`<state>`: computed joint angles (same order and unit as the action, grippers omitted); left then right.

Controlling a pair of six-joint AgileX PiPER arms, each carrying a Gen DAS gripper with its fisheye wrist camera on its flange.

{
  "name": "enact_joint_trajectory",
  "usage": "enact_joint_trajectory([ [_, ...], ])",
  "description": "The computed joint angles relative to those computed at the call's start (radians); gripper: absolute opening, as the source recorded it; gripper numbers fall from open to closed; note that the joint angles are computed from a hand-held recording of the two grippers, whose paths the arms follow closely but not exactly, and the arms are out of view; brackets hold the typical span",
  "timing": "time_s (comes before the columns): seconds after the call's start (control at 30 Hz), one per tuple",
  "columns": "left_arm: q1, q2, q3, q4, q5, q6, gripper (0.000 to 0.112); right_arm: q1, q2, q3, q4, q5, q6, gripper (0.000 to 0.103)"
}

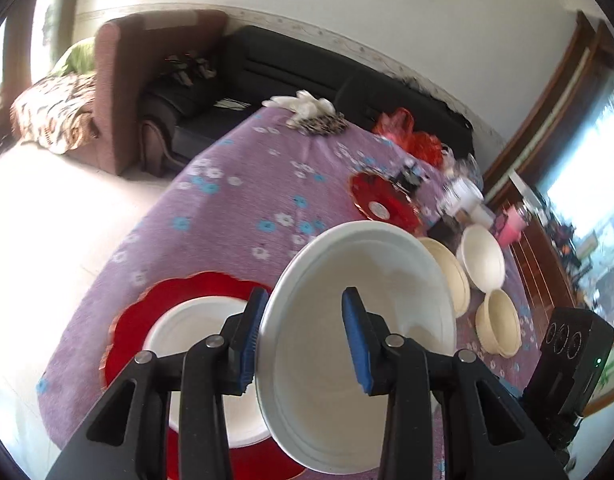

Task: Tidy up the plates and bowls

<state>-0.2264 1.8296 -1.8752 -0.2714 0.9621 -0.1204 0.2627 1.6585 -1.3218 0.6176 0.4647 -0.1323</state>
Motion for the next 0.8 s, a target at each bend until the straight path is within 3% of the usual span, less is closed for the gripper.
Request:
enact_joint_trajectory([
  [0.2, 0.105, -0.075, 0.177, -0.033, -0.049, 0.015, 0.036, 0.154, 0.110, -0.133, -0.266, 0.034, 0.223, 0.023],
  [0.43, 0.190, -0.047, 0.255, -0.123, -0.065, 0.088, 0.036, 0.199, 0.228, -0.248, -0.357, 0.099, 0.296, 0.024],
  [0.73, 0.197, -0.006, 0.252, -0.110, -0.087, 0.082, 0.040, 0.226, 0.289, -0.341, -0.531, 0.137, 0.416, 0.025],
  [0.8, 0.196, -0.014, 0.259, -0.093, -0.104, 0.071, 0.047, 0.233, 0.293, -0.347, -0.579, 0.132, 0.446, 0.038],
])
